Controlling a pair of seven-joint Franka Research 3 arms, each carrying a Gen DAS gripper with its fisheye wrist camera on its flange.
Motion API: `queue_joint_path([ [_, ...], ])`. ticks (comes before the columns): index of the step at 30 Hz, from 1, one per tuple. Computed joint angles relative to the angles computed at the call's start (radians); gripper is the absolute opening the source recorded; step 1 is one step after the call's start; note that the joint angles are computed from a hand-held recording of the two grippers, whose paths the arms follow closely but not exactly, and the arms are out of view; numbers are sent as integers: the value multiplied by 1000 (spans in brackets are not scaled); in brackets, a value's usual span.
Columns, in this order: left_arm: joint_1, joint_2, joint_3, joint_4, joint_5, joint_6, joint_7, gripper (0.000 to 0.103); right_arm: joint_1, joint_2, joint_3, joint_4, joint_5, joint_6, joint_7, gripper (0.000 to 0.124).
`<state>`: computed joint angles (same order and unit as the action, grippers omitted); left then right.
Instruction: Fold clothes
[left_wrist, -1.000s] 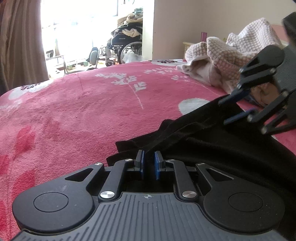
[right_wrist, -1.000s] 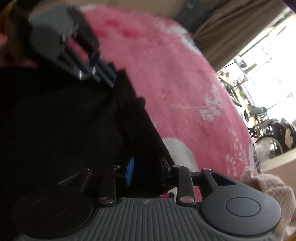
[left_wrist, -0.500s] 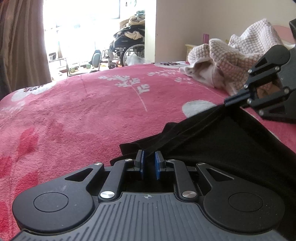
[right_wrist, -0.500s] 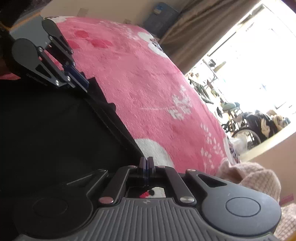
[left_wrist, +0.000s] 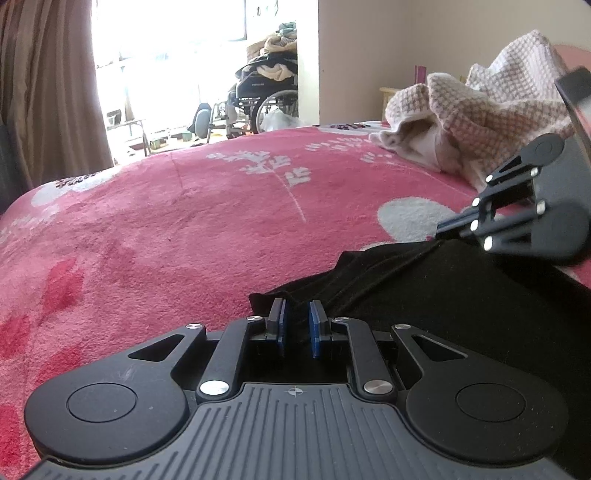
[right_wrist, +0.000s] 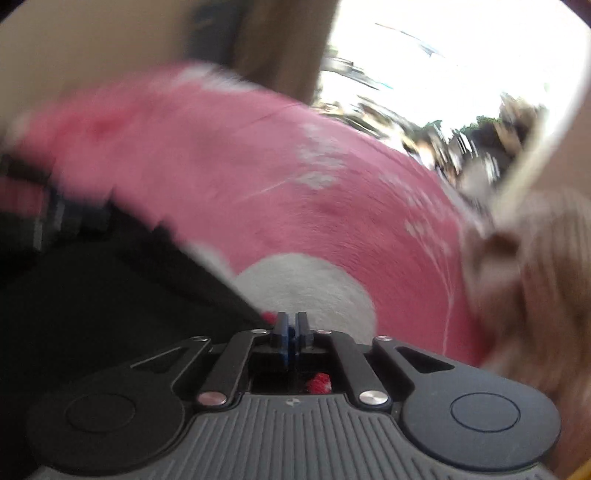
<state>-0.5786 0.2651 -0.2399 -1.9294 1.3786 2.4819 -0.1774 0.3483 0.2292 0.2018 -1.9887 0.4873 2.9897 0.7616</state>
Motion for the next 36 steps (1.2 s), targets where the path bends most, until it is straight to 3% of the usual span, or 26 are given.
queue_joint_path([
  [3,0,-1,-2,2,-14,-7,18,14,-50,-50,3,12,161,-64,90,10],
  [6,0,-6,-6,7,-45,-17,49,18,-60,-149,-38,-54,217,-82,141,10],
  [10,2,-49,-11,-13,-62,-18,29,25,-58,-324,-102,-192,138,-110,221,21],
  [15,12,-138,-40,-57,-72,-30,26,31,-53,-557,-162,-362,84,-214,260,21],
  [18,25,-209,-68,-108,-105,4,41,34,-34,-694,-200,-463,115,-321,287,23],
  [21,40,-281,-99,-179,-193,96,90,35,-10,-787,-219,-558,162,-427,326,25],
  [27,42,-348,-151,-328,-414,342,233,39,76,-828,-202,-687,237,-389,252,25],
  [29,35,-334,-171,-341,-448,365,253,41,92,-816,-183,-695,216,-358,212,28],
  [32,25,-306,-189,-328,-444,339,212,41,109,-804,-169,-705,189,-302,174,31],
  [36,16,-295,-185,-325,-398,347,126,41,154,-784,-206,-705,221,-252,120,31],
])
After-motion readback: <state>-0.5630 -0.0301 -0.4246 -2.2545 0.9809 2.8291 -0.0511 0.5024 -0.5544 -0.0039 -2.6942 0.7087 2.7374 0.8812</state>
